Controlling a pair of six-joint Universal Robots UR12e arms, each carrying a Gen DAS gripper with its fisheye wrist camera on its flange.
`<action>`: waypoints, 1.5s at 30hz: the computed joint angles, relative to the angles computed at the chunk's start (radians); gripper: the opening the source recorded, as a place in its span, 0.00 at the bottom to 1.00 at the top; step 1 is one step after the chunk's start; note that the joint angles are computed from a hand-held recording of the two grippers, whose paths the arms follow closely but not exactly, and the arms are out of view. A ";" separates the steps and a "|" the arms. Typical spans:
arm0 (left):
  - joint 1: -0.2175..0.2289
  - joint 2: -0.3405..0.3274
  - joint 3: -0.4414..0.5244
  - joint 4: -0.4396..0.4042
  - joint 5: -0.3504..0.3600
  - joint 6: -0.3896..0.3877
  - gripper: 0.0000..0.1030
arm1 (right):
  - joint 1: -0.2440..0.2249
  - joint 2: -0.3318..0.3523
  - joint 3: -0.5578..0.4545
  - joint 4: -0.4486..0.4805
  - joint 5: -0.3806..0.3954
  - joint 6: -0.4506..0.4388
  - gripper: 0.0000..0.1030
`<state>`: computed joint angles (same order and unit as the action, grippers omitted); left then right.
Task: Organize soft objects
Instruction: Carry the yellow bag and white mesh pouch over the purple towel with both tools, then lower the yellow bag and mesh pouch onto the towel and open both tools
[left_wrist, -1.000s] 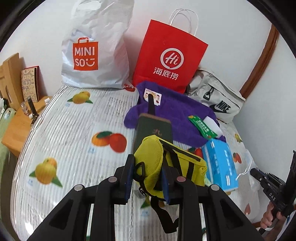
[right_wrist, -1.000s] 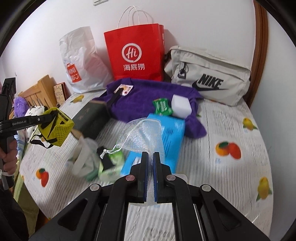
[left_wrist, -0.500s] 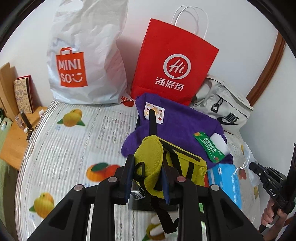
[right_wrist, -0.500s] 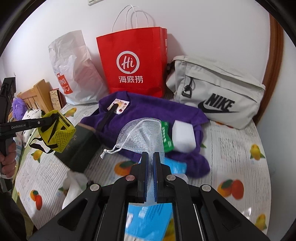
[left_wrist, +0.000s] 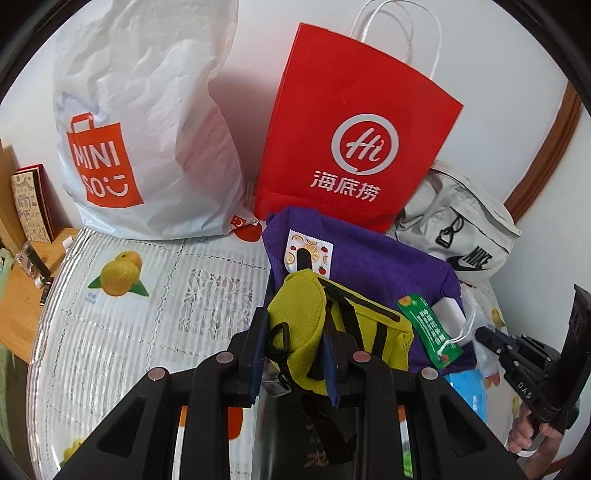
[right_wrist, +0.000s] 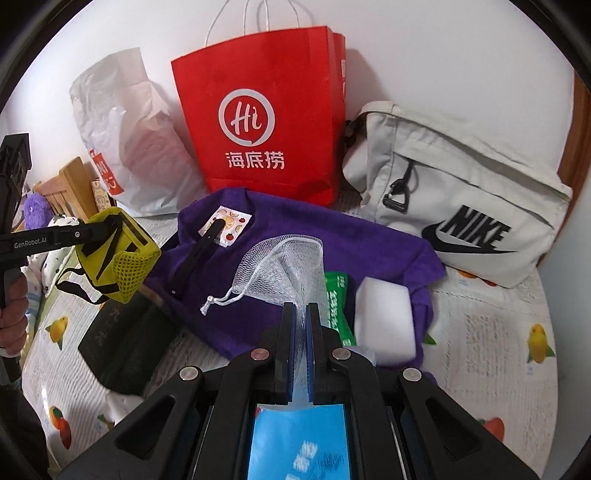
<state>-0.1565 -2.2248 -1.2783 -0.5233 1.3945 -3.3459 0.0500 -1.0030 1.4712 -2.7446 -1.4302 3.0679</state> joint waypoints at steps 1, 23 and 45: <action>0.001 -0.006 0.010 -0.006 -0.004 -0.003 0.24 | 0.001 0.009 -0.011 0.007 0.002 -0.002 0.05; -0.002 -0.133 0.184 -0.132 -0.046 0.010 0.25 | 0.004 0.103 -0.131 0.148 0.008 -0.042 0.47; -0.033 -0.226 0.344 -0.332 -0.027 0.030 0.38 | -0.016 0.085 -0.094 0.122 0.023 0.005 0.75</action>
<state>-0.1898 -2.4504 -0.9342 -0.8552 1.3674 -3.3157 0.0342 -0.9182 1.3775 -2.6229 -1.4073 3.0727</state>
